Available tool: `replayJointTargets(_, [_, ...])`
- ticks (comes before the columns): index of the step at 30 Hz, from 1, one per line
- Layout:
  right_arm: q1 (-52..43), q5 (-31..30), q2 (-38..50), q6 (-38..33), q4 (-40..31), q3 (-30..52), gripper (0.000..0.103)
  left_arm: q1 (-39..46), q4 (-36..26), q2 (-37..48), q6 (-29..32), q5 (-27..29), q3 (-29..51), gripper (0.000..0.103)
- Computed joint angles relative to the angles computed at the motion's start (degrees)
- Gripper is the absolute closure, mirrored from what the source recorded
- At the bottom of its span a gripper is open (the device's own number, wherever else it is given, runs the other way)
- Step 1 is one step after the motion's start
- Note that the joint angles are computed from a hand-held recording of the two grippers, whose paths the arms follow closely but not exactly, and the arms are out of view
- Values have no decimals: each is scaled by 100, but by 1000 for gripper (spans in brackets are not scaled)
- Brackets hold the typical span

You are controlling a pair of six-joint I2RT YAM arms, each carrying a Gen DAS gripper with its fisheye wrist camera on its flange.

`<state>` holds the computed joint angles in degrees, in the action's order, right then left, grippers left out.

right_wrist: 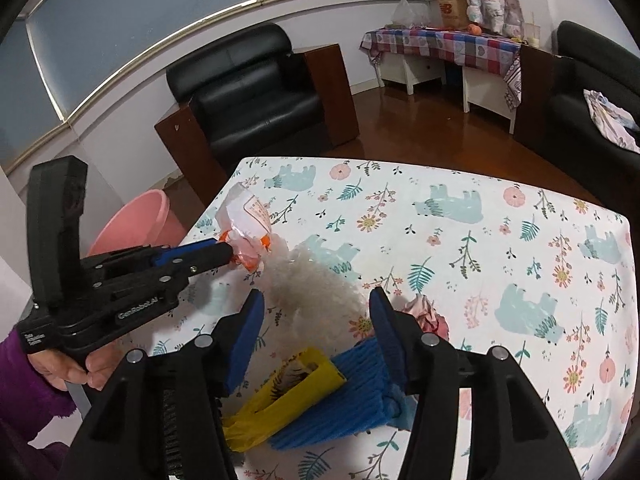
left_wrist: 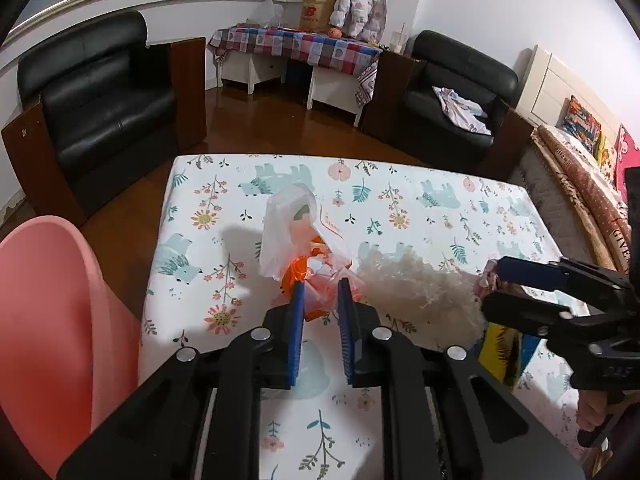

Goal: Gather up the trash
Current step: 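Grasp the orange-and-white bag with the left tool while the right tool grasps the white foam net, then carry both items over the pink bucket and open both tools to drop them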

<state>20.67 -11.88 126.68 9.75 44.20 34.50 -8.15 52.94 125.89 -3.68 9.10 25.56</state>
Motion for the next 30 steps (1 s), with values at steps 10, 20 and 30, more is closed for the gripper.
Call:
replayJointTargets(10, [145,105,347,-526,-1536,1169,45,280,189,-451,54,202,-496,88])
replayJointTargets(20, [331,232,425,-573,-1485,1255,65,453,396,-846,50,324,-900,88])
replayJointTargets(30, [496,227,-524,117,-734,326,66,878,899,-1477,77,500,-1647,88])
